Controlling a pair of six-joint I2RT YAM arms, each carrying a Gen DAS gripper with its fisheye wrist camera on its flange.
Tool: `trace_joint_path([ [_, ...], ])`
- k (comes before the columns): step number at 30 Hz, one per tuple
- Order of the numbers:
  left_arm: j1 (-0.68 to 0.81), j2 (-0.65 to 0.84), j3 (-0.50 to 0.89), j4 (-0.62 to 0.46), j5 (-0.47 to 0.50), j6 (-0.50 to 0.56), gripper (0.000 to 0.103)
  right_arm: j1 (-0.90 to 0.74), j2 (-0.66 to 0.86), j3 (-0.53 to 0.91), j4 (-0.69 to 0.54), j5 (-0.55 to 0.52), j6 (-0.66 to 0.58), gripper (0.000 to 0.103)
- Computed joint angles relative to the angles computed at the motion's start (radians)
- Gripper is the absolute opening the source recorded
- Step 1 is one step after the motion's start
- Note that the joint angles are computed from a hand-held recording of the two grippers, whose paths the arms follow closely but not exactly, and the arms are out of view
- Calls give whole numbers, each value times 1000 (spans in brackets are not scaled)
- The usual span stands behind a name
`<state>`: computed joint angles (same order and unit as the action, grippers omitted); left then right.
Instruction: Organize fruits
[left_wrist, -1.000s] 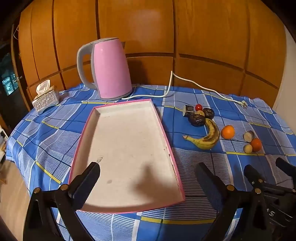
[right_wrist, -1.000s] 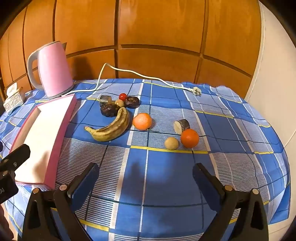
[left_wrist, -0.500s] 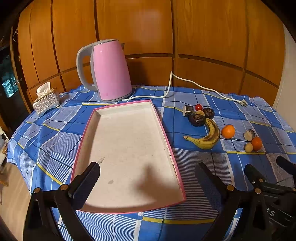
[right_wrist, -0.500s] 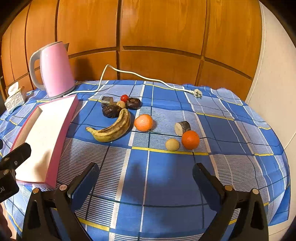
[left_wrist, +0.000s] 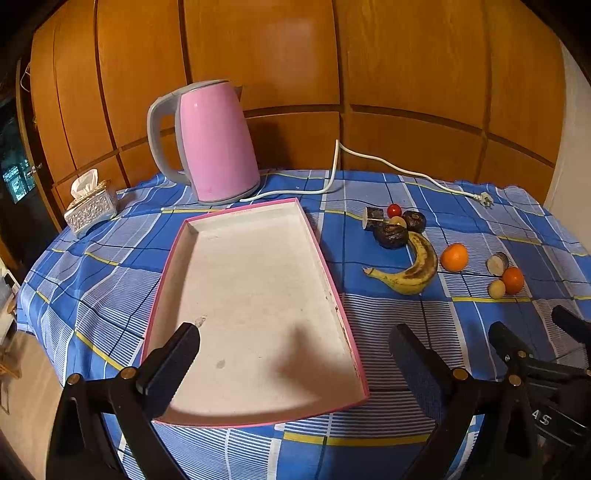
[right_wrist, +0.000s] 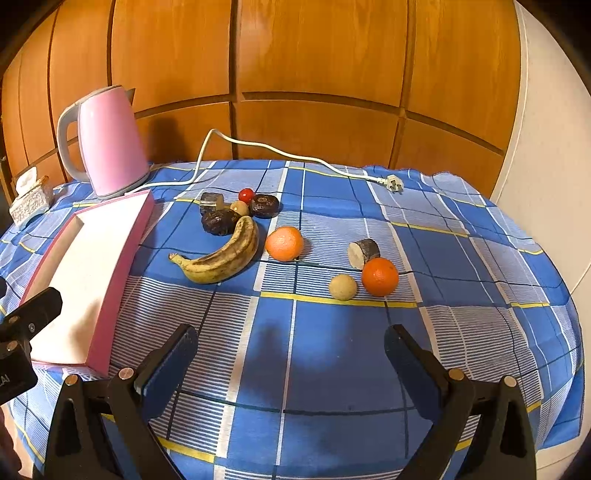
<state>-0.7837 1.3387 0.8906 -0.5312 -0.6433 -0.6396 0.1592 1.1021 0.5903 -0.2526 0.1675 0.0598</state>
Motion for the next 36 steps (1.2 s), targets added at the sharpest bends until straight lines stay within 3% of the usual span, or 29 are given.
trace_joint_path([
  [23, -30, -5, 9, -3, -2, 7, 103, -40, -29, -17, 1, -11, -12, 103],
  [30, -26, -12, -6, 49, 52, 46, 103, -57, -29, -29, 11, -22, -32, 103],
  [36, 14, 7, 10, 84, 194, 125, 103, -80, -19, -30, 29, -35, -71, 103],
])
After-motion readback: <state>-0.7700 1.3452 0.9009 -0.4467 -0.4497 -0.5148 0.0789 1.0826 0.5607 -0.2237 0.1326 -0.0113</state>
